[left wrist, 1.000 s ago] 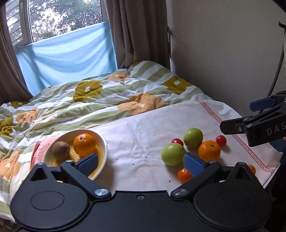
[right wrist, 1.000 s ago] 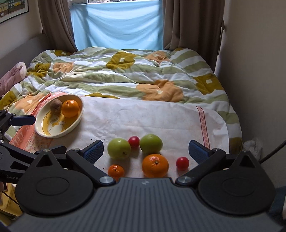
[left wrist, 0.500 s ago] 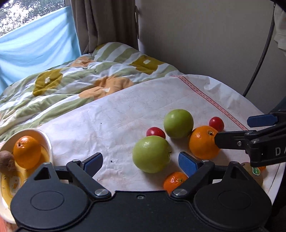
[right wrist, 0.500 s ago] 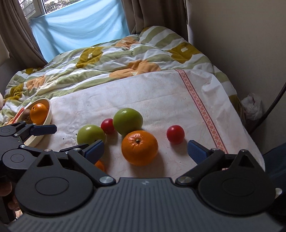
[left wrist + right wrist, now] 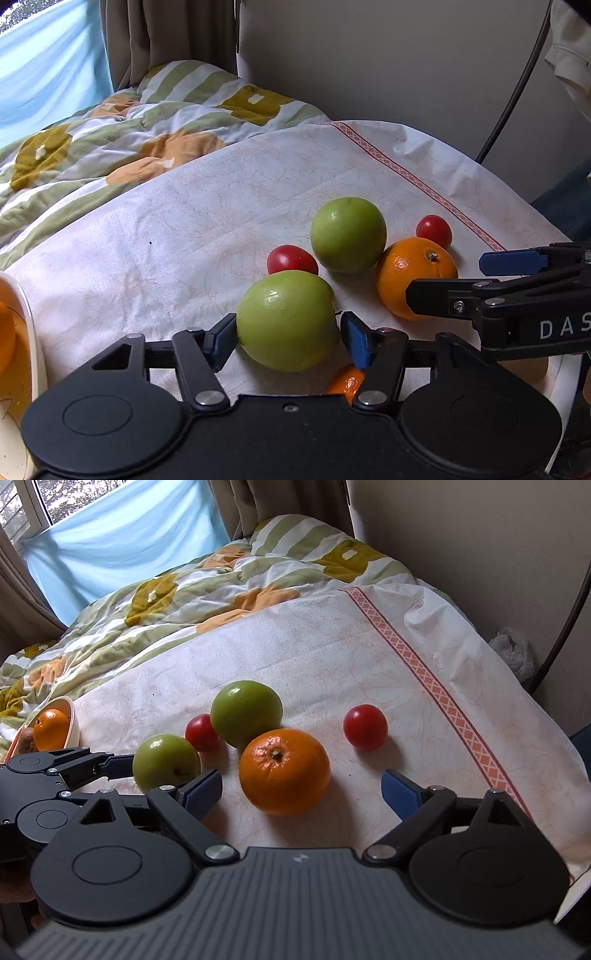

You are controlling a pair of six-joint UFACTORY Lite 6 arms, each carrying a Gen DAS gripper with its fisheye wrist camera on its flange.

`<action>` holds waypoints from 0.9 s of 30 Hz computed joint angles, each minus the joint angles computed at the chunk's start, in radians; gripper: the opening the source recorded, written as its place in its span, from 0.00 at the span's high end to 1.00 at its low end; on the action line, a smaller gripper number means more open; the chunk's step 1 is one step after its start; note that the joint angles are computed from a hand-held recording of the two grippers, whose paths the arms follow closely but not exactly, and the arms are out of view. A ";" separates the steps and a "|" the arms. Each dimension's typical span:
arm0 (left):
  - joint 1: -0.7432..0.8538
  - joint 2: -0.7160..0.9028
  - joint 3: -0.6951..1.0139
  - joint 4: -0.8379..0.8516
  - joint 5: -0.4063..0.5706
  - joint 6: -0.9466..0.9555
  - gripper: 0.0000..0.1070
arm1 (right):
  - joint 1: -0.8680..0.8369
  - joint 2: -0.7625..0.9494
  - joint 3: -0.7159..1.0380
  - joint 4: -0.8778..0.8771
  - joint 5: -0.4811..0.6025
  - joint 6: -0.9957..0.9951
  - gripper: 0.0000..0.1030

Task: Organize fruits
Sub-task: 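Grasp the green apple with the left tool while the right tool grasps an orange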

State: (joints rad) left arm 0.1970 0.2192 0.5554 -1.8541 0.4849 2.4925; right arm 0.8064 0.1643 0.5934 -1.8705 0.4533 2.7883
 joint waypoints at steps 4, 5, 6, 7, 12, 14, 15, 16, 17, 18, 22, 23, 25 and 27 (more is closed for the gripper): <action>0.002 0.015 0.017 0.019 0.000 -0.012 0.43 | -0.011 0.018 0.011 -0.023 -0.010 0.032 0.00; 0.001 0.014 0.016 0.018 -0.001 -0.010 0.43 | -0.015 0.024 0.014 -0.033 -0.012 0.042 0.00; 0.000 0.015 0.017 0.015 -0.003 -0.008 0.43 | -0.019 0.029 0.018 -0.040 -0.016 0.048 0.01; -0.001 0.013 0.016 0.013 -0.005 -0.006 0.43 | -0.024 0.036 0.023 -0.052 -0.022 0.059 0.01; -0.008 -0.001 0.008 0.008 -0.021 -0.006 0.43 | -0.043 0.052 0.033 -0.110 -0.037 0.105 0.05; -0.011 -0.014 -0.001 -0.008 -0.030 0.008 0.43 | -0.053 0.059 0.036 -0.135 -0.041 0.118 0.06; -0.010 -0.020 -0.006 -0.015 -0.032 0.016 0.43 | -0.057 0.063 0.038 -0.149 -0.043 0.127 0.07; -0.007 -0.029 -0.012 -0.018 -0.034 0.020 0.44 | -0.061 0.067 0.039 -0.164 -0.045 0.139 0.08; -0.006 -0.034 -0.015 -0.024 -0.036 0.025 0.44 | -0.066 0.072 0.040 -0.185 -0.049 0.155 0.10; -0.006 -0.038 -0.018 -0.033 -0.037 0.033 0.44 | -0.072 0.080 0.043 -0.210 -0.055 0.174 0.13; 0.001 -0.052 -0.029 -0.058 -0.042 0.060 0.44 | -0.086 0.097 0.048 -0.297 -0.069 0.248 0.18; 0.001 -0.054 -0.031 -0.067 -0.044 0.068 0.44 | -0.086 0.100 0.049 -0.311 -0.069 0.256 0.19; -0.003 -0.056 -0.037 -0.100 -0.049 0.097 0.44 | -0.084 0.106 0.054 -0.323 -0.068 0.257 0.20; -0.001 -0.060 -0.043 -0.124 -0.051 0.120 0.44 | -0.084 0.112 0.060 -0.331 -0.068 0.253 0.22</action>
